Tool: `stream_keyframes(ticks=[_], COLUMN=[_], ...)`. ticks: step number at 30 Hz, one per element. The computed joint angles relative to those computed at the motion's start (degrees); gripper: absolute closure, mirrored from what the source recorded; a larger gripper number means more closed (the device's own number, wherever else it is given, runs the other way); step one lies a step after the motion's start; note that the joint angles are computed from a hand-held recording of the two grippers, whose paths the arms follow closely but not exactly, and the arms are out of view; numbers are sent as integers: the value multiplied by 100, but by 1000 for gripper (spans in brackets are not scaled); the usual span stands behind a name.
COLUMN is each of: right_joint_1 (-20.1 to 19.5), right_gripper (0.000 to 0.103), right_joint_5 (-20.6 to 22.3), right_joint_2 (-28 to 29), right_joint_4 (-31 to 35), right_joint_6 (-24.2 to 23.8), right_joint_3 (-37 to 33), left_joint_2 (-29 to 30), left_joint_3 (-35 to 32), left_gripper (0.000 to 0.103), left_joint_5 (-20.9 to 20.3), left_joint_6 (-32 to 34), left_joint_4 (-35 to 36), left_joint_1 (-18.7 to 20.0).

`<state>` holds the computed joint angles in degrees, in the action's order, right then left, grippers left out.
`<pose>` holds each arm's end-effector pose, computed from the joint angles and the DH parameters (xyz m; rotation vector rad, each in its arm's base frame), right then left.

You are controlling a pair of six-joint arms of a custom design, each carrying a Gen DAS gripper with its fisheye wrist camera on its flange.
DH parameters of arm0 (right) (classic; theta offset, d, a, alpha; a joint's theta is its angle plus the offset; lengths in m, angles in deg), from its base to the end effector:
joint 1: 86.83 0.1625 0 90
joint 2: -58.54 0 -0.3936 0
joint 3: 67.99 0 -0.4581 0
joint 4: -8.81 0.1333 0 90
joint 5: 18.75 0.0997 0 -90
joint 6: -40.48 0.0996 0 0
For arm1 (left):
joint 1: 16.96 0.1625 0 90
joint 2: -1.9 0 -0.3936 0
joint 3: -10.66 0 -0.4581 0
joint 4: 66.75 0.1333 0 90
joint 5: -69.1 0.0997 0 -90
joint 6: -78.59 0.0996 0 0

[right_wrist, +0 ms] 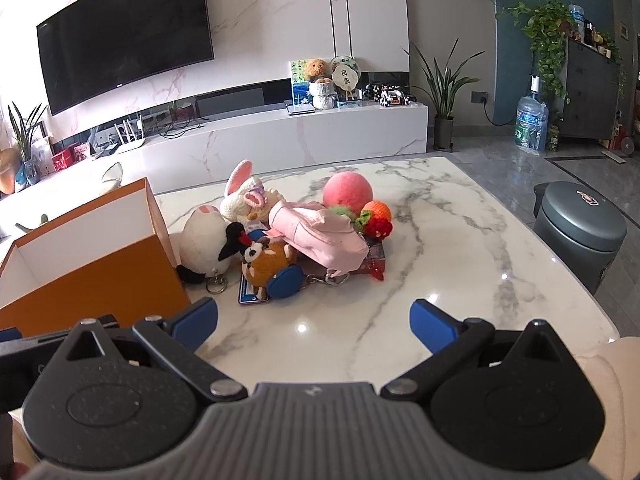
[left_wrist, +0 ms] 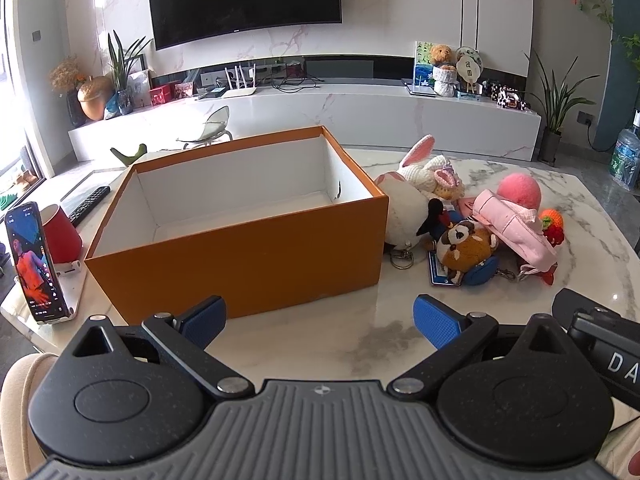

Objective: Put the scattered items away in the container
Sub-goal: 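Move both grippers toward the pile of toys beside the orange box, then close the right gripper on the pink backpack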

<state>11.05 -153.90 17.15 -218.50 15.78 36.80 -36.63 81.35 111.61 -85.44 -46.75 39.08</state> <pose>0.1437 -0.5813 0.0895 -0.0371 -1.9696 1.2849 -0.1963 -0.6615 0.0495 0.6463 2.1975 -0.9226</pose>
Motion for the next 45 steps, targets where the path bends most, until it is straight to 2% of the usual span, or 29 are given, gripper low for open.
stream_keyframes(ticks=[11, 17, 21, 23, 24, 26, 28, 31, 34, 36, 41, 45], right_joint_1=[-217, -434, -562, -614, -645, -705, -770, -853, -913, -948, -1043, -1116], right_gripper=[0, 0, 1, 5, 7, 20, 26, 30, 34, 34, 37, 39], right_joint_5=[238, 553, 744, 817, 864, 920, 1007, 1110, 1226, 1333, 1446, 1426], right_joint_2=[15, -67, -100, -71, -64, -52, -80, -109, -114, -134, -99, 24], right_joint_4=[413, 702, 747, 716, 738, 853, 1070, 1369, 1533, 1658, 2056, 2152], right_joint_6=[184, 279, 30, -243, -360, -533, -531, -480, -580, -673, -969, -1191], right_joint_3=[-112, -176, -318, -440, -494, -612, -685, -796, -913, -974, -1148, -1343], left_joint_2=[367, 645, 916, 1037, 1098, 1195, 1295, 1468, 1804, 2067, 2606, 2881], left_joint_3=[-483, -842, -1227, -1392, -1476, -1608, -1750, -2026, -2614, -3069, -3934, -4362], left_gripper=[0, 0, 0, 0, 2, 9, 12, 24, 33, 42, 47, 47], left_joint_5=[192, 378, 581, 701, 764, 852, 939, 1089, 1253, 1383, 1453, 1406], left_joint_6=[-54, 329, 610, 837, 959, 1203, 1443, 1725, 1620, 1518, 1486, 1491], left_joint_4=[330, 292, 335, 308, 297, 246, 203, 228, 673, 1022, 1583, 1843], left_joint_1=[163, 202, 215, 219, 220, 217, 213, 214, 228, 249, 268, 276])
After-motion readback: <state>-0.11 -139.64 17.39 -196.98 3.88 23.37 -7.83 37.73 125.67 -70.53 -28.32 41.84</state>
